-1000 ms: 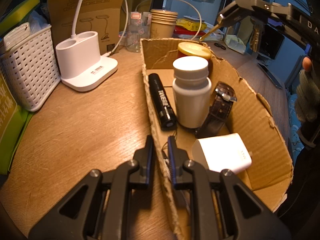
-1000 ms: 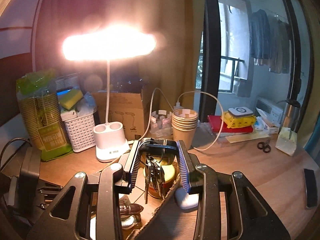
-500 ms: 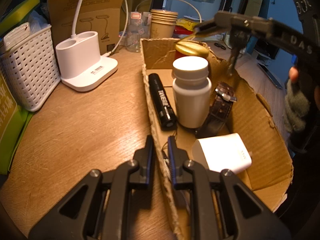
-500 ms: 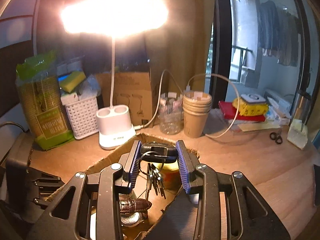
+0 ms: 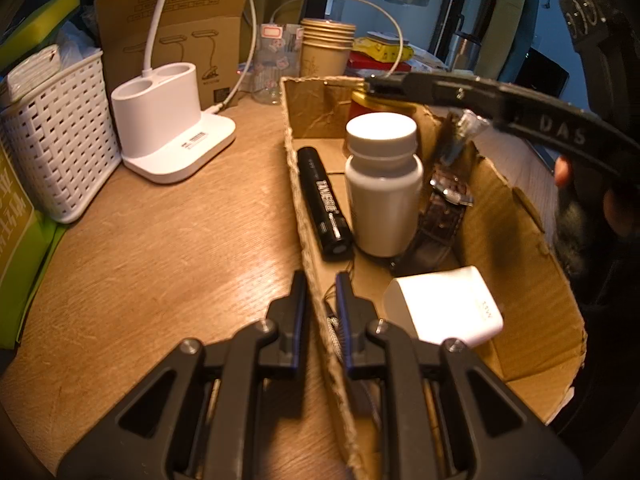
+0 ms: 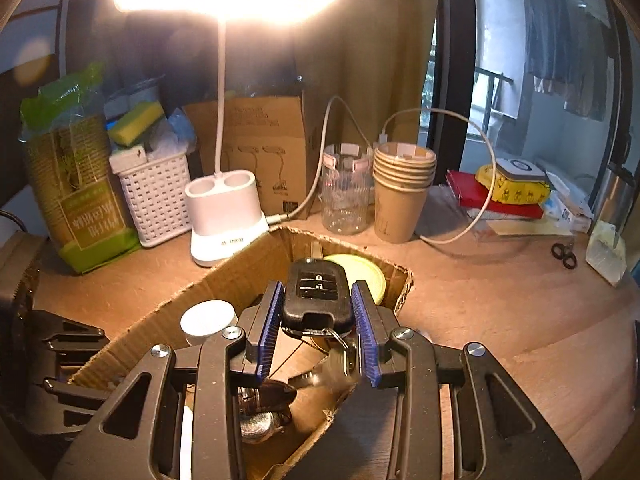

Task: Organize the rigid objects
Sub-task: 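Carry the car key with the right gripper into the box and release it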

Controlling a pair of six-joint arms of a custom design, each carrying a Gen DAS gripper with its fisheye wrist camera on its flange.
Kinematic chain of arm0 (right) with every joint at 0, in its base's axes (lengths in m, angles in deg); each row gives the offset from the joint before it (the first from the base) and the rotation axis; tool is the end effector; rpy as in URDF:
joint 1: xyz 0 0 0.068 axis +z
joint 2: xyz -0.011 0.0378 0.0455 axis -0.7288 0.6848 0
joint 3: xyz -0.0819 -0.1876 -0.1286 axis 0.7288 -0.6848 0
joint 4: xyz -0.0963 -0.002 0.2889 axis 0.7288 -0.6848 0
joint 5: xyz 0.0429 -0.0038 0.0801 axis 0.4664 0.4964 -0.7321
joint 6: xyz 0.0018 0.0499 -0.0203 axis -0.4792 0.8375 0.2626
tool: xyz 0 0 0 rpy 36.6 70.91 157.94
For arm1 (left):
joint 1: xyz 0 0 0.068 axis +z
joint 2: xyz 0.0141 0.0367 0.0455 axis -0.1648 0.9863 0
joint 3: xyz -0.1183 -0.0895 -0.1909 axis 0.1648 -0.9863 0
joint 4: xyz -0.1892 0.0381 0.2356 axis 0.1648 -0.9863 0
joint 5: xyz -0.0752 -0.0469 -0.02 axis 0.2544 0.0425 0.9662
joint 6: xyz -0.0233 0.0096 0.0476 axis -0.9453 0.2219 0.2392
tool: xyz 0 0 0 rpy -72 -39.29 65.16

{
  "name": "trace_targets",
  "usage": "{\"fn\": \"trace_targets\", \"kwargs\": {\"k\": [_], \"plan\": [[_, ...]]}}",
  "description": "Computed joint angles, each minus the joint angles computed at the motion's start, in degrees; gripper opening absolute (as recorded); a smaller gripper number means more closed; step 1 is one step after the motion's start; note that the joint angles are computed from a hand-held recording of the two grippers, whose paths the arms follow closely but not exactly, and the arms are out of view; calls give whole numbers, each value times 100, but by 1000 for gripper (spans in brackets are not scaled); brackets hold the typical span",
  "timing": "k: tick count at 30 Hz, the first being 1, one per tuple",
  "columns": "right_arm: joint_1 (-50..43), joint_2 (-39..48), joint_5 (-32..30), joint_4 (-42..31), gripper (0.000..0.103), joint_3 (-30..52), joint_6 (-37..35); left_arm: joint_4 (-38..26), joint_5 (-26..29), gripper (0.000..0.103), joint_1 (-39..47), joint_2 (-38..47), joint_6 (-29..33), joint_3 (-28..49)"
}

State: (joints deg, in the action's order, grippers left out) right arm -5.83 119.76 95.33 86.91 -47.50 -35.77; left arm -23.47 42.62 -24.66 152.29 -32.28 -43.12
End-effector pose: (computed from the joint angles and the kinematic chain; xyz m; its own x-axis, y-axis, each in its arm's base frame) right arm 0.1750 0.1299 0.0137 -0.5245 -0.1224 -0.8426 -0.1541 0.9869 -0.0474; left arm 0.2110 -0.0702 -0.0180 -0.6767 0.3736 -0.6344 0.5896 0.7911 -0.1630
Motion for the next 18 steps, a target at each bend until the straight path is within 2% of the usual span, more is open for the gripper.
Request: {"fn": "trace_targets", "kwargs": {"k": [18], "plan": [[315, 375, -28, -257, 37, 312, -157, 10, -7, 15, -9, 3, -6, -3]]}}
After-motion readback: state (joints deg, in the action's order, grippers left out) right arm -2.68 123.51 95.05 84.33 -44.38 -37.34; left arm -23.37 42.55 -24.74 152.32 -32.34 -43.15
